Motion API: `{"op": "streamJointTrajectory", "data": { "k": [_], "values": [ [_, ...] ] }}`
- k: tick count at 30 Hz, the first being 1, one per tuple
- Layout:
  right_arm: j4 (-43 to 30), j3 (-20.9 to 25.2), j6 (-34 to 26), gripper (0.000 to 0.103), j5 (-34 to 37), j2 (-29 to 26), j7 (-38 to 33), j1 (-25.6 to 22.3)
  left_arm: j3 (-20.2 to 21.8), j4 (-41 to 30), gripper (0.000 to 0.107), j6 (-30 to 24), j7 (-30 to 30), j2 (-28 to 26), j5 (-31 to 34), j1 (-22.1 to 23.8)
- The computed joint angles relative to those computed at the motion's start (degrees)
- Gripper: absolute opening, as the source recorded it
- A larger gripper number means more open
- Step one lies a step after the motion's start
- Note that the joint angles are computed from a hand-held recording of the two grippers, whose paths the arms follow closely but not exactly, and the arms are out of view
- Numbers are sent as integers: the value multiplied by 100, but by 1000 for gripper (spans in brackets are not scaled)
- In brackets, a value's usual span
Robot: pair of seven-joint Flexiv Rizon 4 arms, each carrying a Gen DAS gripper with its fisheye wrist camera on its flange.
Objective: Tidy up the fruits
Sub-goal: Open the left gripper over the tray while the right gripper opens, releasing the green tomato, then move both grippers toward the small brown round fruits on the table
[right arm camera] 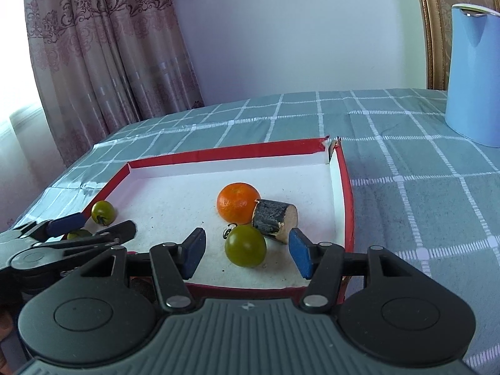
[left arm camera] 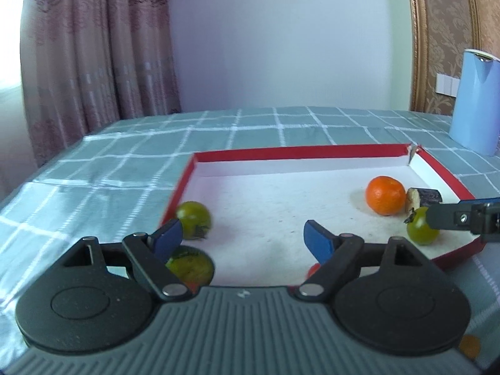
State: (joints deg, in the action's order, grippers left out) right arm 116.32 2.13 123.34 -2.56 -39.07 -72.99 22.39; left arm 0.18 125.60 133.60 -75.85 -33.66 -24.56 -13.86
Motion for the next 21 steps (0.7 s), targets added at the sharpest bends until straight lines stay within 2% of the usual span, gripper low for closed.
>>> {"op": "streamJointTrajectory", "data": {
  "k": [3,5,7,11,15,21],
  "values": [
    [134,172,133,58,-132,22,57,-183,-60,309,87,171,-236,161,319,187],
    [240,271,271,58,-222,26,110,-291,-9,476,87,297,-257,218,300,140],
    [357,192,396,58,-157,64,8,-181,19,606,88,454,-260,231,326,110],
    [693,40,723,58,113,207,-388,114,33,840,89,366,-118,410,221,27],
    [1069,282,1107,58,-42,315,-492,-77,-20,969,89,461,-219,450,443,134],
    [1386,346,1186,58,-172,398,-761,-90,-15,954,89,397,-88,437,444,92]
  ]
}}
